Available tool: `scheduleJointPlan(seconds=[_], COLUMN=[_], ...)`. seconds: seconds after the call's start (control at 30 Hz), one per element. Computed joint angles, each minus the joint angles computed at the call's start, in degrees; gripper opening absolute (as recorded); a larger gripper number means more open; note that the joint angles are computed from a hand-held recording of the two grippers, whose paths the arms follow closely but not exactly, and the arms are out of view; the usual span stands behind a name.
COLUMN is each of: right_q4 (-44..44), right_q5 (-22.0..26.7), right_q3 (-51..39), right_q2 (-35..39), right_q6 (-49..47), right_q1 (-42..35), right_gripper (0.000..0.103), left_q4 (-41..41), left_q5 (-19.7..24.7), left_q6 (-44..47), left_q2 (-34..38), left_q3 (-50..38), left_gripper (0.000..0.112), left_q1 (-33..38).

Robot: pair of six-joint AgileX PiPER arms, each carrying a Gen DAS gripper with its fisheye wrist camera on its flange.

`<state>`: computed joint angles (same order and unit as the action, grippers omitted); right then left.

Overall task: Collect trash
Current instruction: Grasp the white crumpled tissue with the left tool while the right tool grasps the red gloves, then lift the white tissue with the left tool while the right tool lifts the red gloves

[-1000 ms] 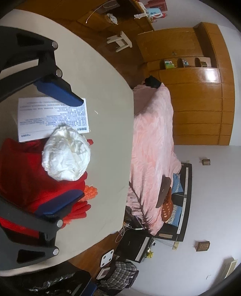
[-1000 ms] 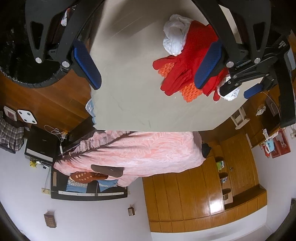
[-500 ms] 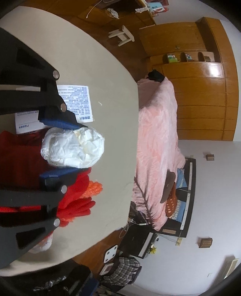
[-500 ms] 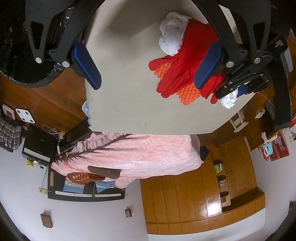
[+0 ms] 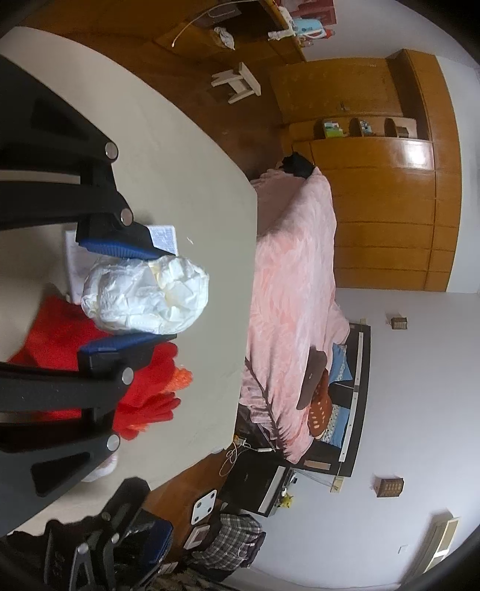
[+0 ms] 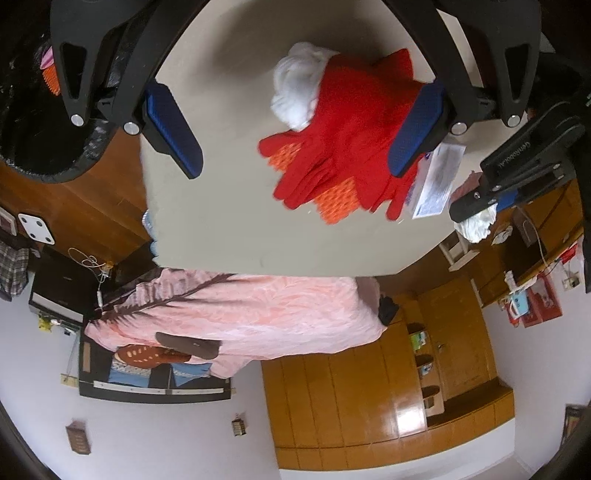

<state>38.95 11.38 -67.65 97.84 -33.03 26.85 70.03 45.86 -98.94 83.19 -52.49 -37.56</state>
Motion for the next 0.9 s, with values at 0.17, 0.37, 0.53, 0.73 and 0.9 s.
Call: scheduleJointPlan(seconds=[0.17, 0.37, 0.53, 0.73, 0.9], right_q4=[-1.55, -3.96, -5.99, -1.93, -0.04], right_q5=[-0.3, 0.26, 1.5, 6.12, 7.5], right_q3=[0.88, 0.9, 0.39, -1.21, -1.29], right_q2=[0.04, 1.3, 2.7, 4.45, 4.02], right_q6=[1.55, 3.87, 5.89, 1.69, -0.65], right_q1=[2.12, 4.48, 5.76, 5.17, 4.97], right_gripper=[0.093, 0.079, 0.066, 0.033, 0.012], left_q4=[0.4, 0.16, 0.84, 1.18, 0.88], left_q5=[2.64, 2.46, 2.12, 1.72, 2.22], left_q6=[-0.41, -1.94, -3.24, -4.74, -4.98], left_q2=[-1.6, -2.45, -3.28, -3.63, -4.03], left_q3=[2.46, 4.36, 5.92, 7.03, 7.25], left_gripper=[0.035, 0.035, 0.035, 0.035, 0.035], left_q1=[-2.32, -2.33, -1.79, -1.68, -2.37])
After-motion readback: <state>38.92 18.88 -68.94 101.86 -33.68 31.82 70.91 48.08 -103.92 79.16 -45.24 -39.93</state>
